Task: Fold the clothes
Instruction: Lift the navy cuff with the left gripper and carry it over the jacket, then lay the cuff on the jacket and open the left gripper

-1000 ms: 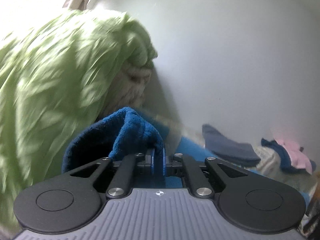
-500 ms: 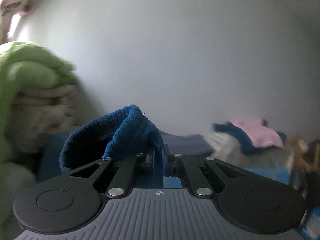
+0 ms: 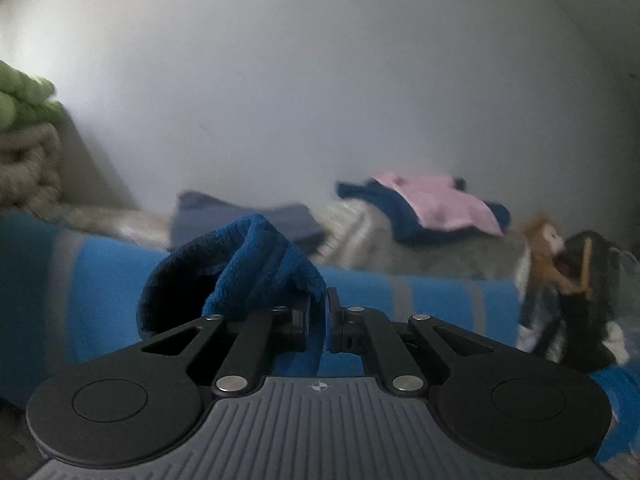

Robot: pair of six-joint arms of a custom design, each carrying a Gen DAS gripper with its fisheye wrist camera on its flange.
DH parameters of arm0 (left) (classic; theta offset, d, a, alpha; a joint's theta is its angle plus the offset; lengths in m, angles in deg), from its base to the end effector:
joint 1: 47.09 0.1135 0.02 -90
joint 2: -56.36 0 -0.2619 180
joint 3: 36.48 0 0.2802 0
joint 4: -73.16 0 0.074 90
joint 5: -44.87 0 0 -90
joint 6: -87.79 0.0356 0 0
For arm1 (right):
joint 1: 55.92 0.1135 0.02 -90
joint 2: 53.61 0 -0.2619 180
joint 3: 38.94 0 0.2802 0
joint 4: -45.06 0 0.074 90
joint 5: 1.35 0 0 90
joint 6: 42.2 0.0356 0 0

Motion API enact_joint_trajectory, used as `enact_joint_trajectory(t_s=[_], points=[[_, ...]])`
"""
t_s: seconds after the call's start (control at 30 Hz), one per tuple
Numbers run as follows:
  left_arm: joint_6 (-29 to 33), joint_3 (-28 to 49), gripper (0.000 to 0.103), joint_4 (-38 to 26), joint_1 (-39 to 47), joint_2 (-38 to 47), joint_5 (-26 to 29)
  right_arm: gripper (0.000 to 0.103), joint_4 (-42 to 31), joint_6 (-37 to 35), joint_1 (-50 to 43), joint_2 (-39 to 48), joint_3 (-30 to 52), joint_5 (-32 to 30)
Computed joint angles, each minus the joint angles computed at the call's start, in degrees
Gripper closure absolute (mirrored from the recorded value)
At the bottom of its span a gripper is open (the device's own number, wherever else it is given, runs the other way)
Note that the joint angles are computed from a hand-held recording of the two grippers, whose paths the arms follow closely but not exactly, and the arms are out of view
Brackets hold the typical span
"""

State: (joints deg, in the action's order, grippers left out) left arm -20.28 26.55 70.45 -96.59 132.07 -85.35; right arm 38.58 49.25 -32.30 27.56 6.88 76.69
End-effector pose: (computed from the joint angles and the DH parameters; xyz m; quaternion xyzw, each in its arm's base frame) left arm 0.2294 -0.2332 0.2789 0.0017 0.7754 -0.0892 0.6251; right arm 0.2622 0.1227 0.1376 -0.2163 0.8829 0.1809 0.3756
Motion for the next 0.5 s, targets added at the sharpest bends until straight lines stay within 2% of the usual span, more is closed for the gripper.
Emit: enact_joint_trajectory(t_s=[0.1, 0.17, 0.3, 0.37, 0.4, 0.43, 0.47, 0.5], points=[[-2.95, 2.29, 0.096, -0.4, -3.83, 5.72, -1.4, 0.0, -4.81, -7.06, -14.43, -10.55, -5.19, -5.36], [-5.53, 4.25, 0.096, -0.73, -6.56, 10.86, -2.6, 0.0, -5.1, -12.12, -25.53, -13.63, -7.43, -9.53], [-10.6, 10.58, 0.094, -4.28, -11.5, 22.92, -3.84, 0.0, -0.29, -17.23, -44.11, -8.2, -7.3, -17.2], [-13.1, 15.07, 0.092, -7.38, -13.05, 30.34, -2.72, 0.0, -0.25, -17.16, -48.73, -4.32, -4.89, -18.12], [-13.66, 16.83, 0.079, -8.05, -13.58, 33.87, -1.8, 0.0, -0.38, -16.94, -50.65, -2.66, -3.62, -18.72], [-14.14, 18.87, 0.061, -8.86, -14.08, 37.49, -0.82, 0.0, -0.48, -16.72, -52.29, -1.16, -2.43, -19.22], [-14.52, 20.99, 0.054, -9.61, -14.54, 41.06, 0.23, 0.0, -0.43, -16.62, -53.4, -0.12, -1.59, -19.59], [-14.39, 21.08, 0.044, -7.69, -14.83, 43.34, 1.42, 0.0, -0.42, -16.38, -54.41, 0.99, -0.7, -19.85]])
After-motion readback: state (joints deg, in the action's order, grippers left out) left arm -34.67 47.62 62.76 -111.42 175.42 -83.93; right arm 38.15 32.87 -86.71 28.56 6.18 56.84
